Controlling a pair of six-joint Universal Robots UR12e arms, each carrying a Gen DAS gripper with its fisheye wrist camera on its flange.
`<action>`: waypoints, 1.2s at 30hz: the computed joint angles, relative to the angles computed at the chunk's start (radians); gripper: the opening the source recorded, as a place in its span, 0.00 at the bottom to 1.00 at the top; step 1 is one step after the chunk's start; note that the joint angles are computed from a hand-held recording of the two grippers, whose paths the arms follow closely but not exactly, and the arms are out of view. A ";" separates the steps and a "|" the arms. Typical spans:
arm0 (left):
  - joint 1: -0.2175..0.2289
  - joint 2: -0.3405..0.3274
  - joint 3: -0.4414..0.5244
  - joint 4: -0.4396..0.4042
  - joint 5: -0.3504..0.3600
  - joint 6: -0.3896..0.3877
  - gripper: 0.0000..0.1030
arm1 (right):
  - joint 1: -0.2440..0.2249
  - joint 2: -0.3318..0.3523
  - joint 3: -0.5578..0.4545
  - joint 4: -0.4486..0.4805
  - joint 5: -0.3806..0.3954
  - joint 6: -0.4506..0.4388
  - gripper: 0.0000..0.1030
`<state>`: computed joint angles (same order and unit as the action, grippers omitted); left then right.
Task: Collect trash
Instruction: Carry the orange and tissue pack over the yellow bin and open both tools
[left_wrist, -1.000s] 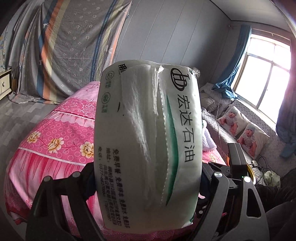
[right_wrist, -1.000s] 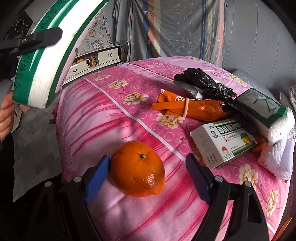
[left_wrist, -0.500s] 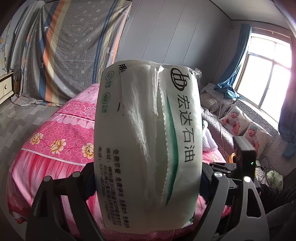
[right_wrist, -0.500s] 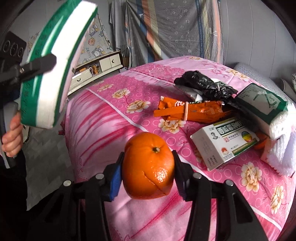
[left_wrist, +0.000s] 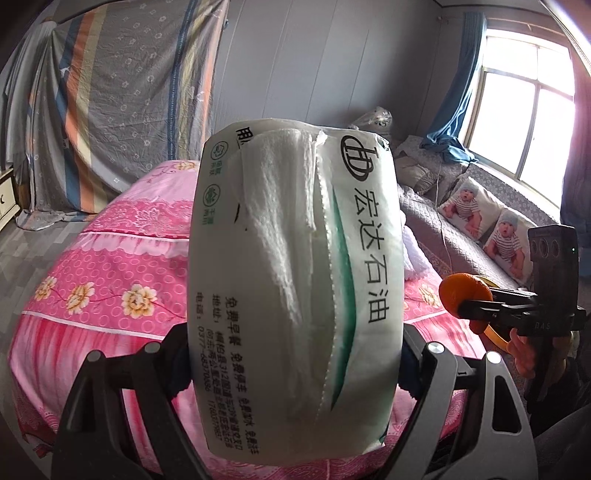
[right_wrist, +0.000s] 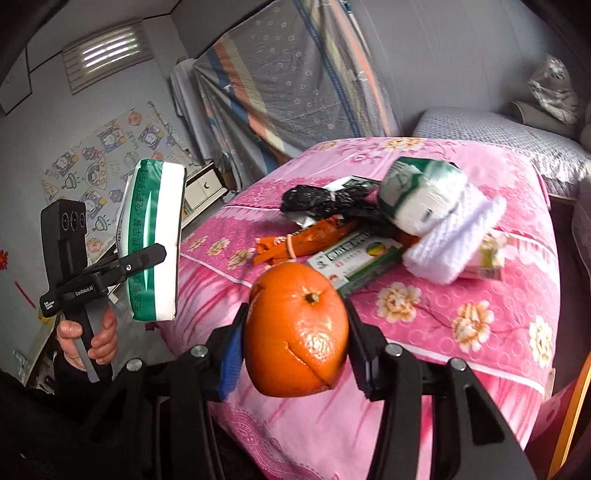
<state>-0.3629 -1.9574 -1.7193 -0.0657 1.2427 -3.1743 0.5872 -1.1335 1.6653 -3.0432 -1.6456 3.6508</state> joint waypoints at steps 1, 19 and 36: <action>-0.009 -0.010 0.013 -0.016 -0.009 0.008 0.78 | 0.000 -0.011 0.022 -0.012 -0.023 0.018 0.45; -0.195 -0.215 0.388 -0.261 -0.211 0.252 0.78 | 0.001 -0.245 0.329 -0.067 -0.641 0.357 0.45; -0.342 -0.451 0.790 -0.613 -0.241 0.359 0.78 | -0.088 -0.353 0.466 0.243 -0.644 0.769 0.45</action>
